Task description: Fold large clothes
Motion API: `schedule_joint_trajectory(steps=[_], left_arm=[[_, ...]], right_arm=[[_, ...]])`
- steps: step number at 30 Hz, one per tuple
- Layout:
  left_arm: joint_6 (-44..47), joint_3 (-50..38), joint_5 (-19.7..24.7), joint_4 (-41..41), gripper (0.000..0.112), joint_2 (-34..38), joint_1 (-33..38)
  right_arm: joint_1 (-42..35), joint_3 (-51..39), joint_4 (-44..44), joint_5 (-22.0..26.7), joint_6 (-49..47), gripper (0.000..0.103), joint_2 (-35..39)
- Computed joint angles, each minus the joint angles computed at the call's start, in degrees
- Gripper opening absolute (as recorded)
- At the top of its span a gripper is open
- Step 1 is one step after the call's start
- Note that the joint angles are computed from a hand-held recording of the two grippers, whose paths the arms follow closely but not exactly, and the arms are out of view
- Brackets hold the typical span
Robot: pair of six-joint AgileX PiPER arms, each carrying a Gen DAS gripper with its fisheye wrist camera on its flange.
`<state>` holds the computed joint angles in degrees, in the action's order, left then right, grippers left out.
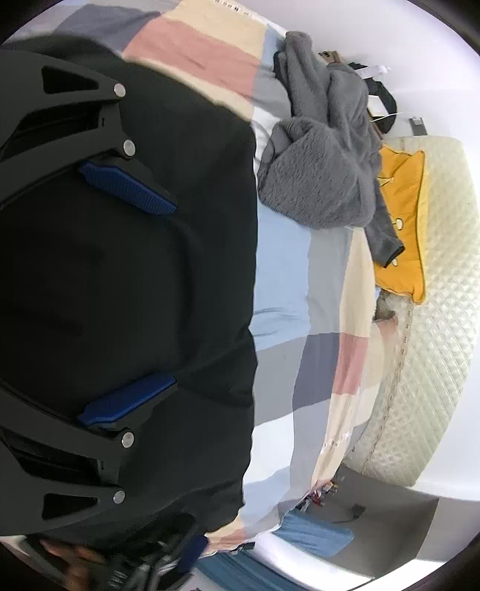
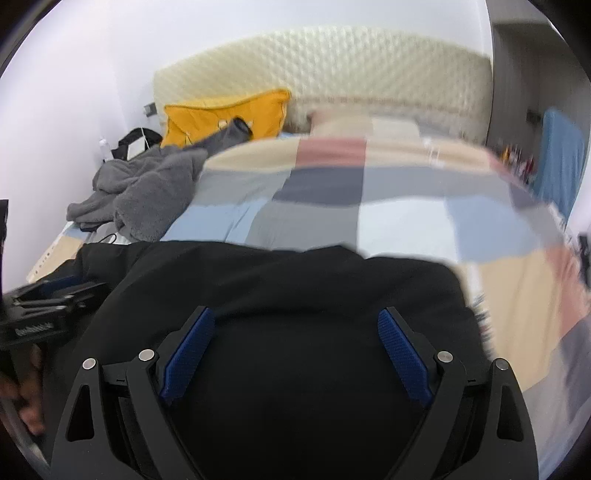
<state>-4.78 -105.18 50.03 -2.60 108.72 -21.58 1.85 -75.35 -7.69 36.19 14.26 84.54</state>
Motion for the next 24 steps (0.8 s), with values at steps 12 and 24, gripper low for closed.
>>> schedule_joint_trajectory(steps=[12,24], left_arm=[[-1.5,-2.9,-3.2,11.4,0.088,2.1,1.9],[0.1,1.9,-5.9,8.4,0.092,2.3,4.2]], right_arm=[[-7.2,-2.8,9.9,-2.8,-10.6,0.097,2.3],[-8.5,-1.5,6.9,-0.7,-11.3,0.102,7.1]])
